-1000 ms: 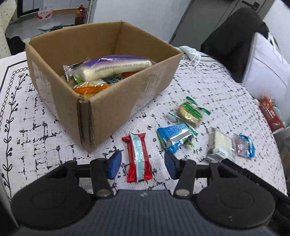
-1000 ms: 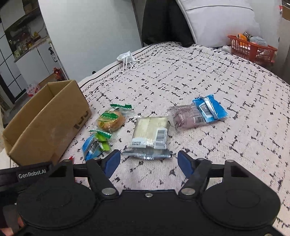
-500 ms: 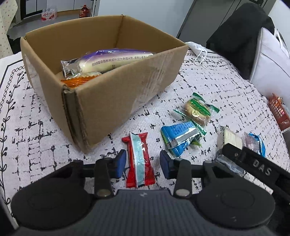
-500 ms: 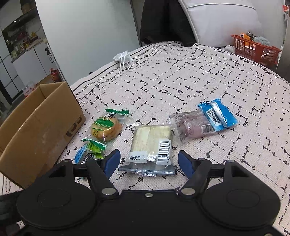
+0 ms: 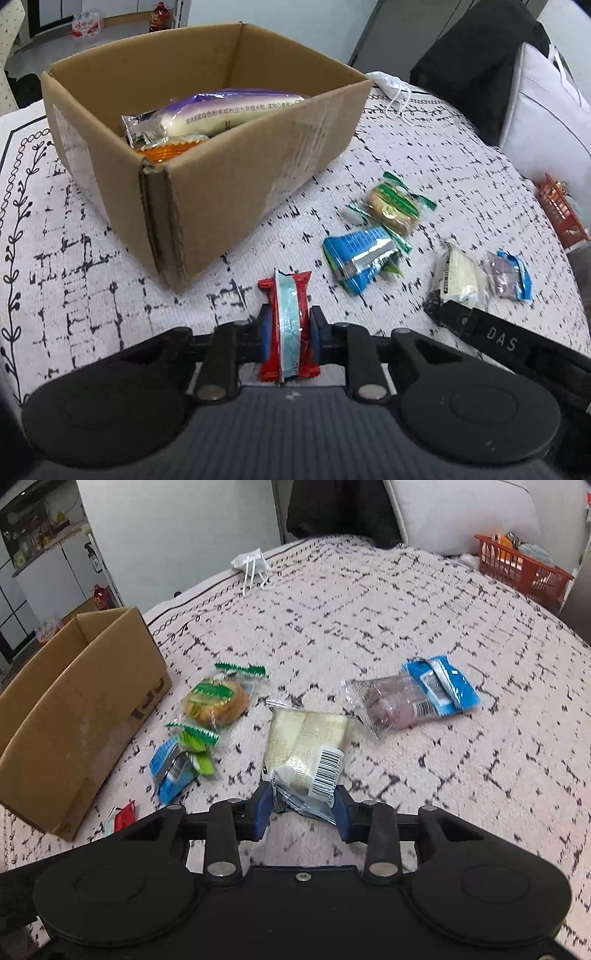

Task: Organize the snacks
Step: 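Grasp the red-and-white stick packet with the left tool while the right tool grasps the cheese-bread packet, then carry both packets over the box with the left and right tools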

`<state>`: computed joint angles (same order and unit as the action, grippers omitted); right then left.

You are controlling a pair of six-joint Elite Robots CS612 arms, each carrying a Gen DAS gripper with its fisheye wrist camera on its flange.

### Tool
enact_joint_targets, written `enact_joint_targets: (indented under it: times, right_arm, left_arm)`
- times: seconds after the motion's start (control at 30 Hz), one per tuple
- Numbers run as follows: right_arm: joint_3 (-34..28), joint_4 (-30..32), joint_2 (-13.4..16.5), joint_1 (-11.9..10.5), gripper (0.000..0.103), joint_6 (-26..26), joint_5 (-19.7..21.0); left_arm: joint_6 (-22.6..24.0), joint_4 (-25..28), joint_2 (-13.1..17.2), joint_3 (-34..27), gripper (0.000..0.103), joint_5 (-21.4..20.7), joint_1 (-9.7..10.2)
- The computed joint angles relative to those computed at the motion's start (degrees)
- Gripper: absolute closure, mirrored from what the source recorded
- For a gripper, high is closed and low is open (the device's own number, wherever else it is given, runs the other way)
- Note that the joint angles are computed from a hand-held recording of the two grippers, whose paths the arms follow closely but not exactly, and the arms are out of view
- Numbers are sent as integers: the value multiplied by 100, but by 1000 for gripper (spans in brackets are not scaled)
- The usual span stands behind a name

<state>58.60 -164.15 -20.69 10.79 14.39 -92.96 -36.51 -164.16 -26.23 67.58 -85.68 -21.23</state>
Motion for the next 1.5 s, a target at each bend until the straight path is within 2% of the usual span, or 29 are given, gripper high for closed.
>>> enact_joint_targets:
  times: [0.4, 0.8, 1.03, 1.27, 1.5]
  right_arm:
    - [529, 92, -356, 11, 74, 247, 51]
    - [939, -431, -644, 32, 74, 621, -53]
    - [1006, -849, -689, 56, 74, 1070, -8]
    - [957, -1302, -666, 108, 74, 1470, 93]
    - [593, -1518, -472, 257, 74, 1572, 262]
  left_arm:
    - [128, -273, -262, 369, 83, -465, 49]
    - [602, -602, -474, 478, 83, -1023, 163]
    - [1038, -873, -577, 527, 83, -1091, 242]
    - [1137, -878, -598, 416, 83, -1145, 354]
    - [1264, -854, -590, 305, 83, -1127, 453]
